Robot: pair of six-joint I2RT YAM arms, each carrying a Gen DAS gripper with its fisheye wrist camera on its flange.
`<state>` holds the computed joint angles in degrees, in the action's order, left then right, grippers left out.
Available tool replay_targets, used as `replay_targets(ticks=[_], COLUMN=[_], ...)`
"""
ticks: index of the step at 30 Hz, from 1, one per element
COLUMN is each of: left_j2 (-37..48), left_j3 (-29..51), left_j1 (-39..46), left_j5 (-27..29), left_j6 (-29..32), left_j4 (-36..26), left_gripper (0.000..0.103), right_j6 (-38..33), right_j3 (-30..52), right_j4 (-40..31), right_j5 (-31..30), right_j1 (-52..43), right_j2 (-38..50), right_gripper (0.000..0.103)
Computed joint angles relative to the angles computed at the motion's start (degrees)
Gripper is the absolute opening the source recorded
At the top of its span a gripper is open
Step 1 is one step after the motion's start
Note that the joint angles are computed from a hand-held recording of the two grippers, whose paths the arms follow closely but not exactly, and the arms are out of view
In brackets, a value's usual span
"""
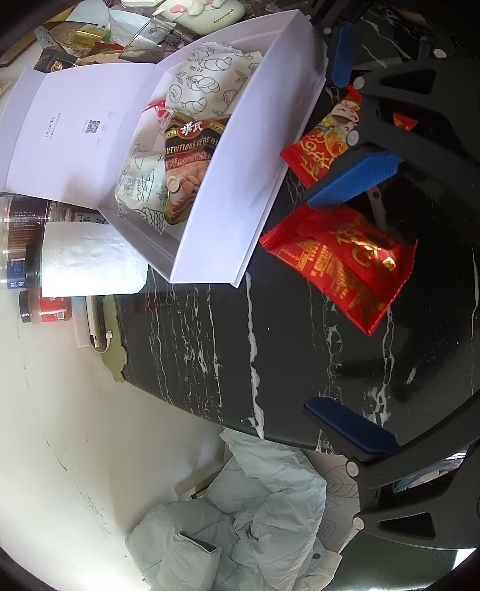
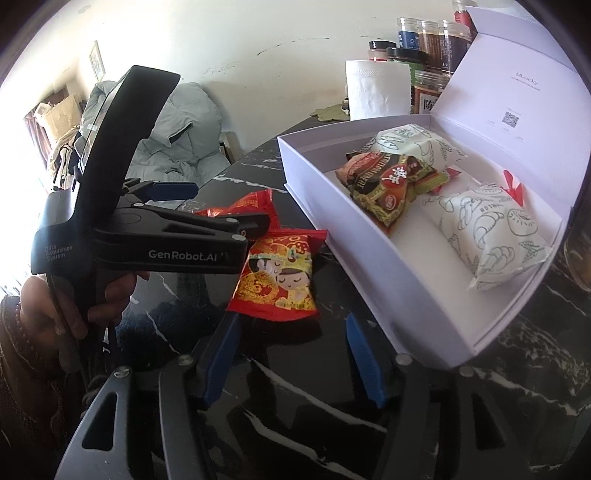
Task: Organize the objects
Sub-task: 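Close left tool on red candy packet while right tool grasps cartoon-print red packet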
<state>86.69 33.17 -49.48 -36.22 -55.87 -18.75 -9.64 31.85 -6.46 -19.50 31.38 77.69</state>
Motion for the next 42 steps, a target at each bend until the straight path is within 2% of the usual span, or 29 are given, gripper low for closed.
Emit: replay_targets(ticks=[7,12,17,22,26,27,30,31,34,42], left_j2=[-1.64,-3.20,-5.21,-7.39,-10.24,-10.64,-10.70,-10.76,-10.72,-7.65], left_j3=[-2.00,-3.09,-5.01,-6.73,-9.19,-9.56,-9.72,-9.75,-9.74,-7.69], left_j1=[0.82,0.68,0.97,1.25,1.49,1.69,2.03,2.04,1.63,-1.15], left_j5=[-0.06,-0.72,-0.31,-0.61,0.37,0.79,1.32,1.24,0.89,1.83], left_j6=[-1.60,-3.62,-5.18,-7.00,-7.57,-7.49,-7.42,-7.26,-6.73,-0.14], left_j4=[0.37,-0.41,-0.43,-1.84,-1.38,-1.17,-0.99,-1.01,-0.61,3.99], left_gripper=[0.102,0.102,0.102,0.102,0.102,0.102,0.102,0.102,0.102,0.097], right_j6=[2.39,4.67,4.75,6.68,7.98,8.32,9.57,9.44,8.90,4.96], right_j3=[-0.09,-0.60,2.09,3.36,4.37,4.58,5.31,5.31,4.58,-1.89], right_j4=[1.22,3.59,4.67,6.17,6.46,6.24,5.27,5.13,4.87,2.39], right_j5=[-4.73,-2.94,-0.79,3.98,5.03,4.85,5.91,6.03,4.60,6.74], right_j1=[-2.34,0.41,4.30,8.28,9.14,8.87,8.07,7.53,6.03,4.77], right_j2=[0.44,0.68,4.36,5.94,7.36,7.65,8.58,8.49,7.75,-0.51], right_gripper=[0.065,0.071,0.071,0.071,0.071,0.070,0.048,0.045,0.044,0.044])
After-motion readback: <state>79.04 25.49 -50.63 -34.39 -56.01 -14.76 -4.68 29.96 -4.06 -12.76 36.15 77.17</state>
